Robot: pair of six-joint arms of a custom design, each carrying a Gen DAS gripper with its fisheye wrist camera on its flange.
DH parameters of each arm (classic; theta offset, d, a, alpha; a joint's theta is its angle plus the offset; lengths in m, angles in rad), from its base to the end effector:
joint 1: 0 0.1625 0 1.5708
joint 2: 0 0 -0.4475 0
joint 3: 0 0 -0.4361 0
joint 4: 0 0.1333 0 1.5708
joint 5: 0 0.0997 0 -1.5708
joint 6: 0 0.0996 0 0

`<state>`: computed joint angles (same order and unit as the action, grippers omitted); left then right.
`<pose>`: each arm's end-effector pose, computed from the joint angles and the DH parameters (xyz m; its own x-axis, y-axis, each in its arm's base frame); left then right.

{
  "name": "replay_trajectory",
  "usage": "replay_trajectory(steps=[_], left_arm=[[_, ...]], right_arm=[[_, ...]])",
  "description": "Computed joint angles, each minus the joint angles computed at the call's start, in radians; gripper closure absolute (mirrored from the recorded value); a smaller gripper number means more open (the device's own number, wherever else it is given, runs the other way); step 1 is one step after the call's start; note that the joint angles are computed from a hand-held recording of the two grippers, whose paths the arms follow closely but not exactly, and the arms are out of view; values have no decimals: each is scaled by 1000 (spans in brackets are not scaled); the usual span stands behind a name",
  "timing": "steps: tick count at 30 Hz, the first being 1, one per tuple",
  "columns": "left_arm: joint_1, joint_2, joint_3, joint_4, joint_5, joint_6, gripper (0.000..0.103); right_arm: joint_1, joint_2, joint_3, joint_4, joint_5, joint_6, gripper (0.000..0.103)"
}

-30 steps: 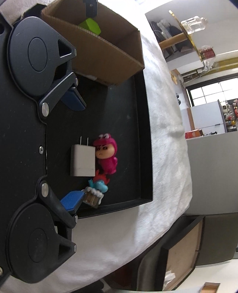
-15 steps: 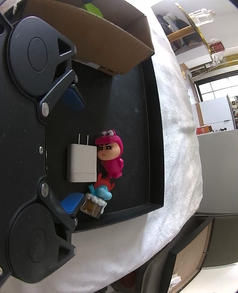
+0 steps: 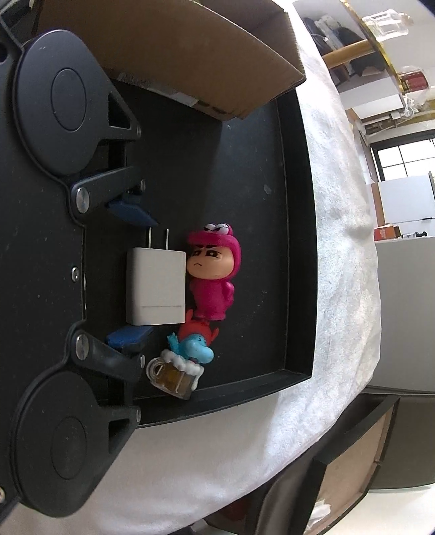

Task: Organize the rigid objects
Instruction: 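Move the right gripper to the white plug-shaped block and grasp it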

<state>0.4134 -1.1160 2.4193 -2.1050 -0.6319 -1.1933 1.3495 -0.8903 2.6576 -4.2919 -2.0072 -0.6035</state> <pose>-0.2279 -0.3333 0.0323 -0.5097 0.0142 -0.8602 0.4997 0.8188 -0.2826 0.0170 -0.3397 0.1117 -0.7378 0.1204 0.6642 -0.3543 0.7685 -0.5328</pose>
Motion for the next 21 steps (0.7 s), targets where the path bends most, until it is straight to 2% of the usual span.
replay_trajectory(steps=[7,15,21], left_arm=[[0,-6,9,-21,-1,3,10],[-2,-26,27,-51,-4,7,10],[-2,-44,41,-63,-3,7,10]], right_arm=[[23,-16,19,-5,3,4,43],[80,-43,23,15,-21,17,43],[120,-45,36,-21,39,-25,43]])
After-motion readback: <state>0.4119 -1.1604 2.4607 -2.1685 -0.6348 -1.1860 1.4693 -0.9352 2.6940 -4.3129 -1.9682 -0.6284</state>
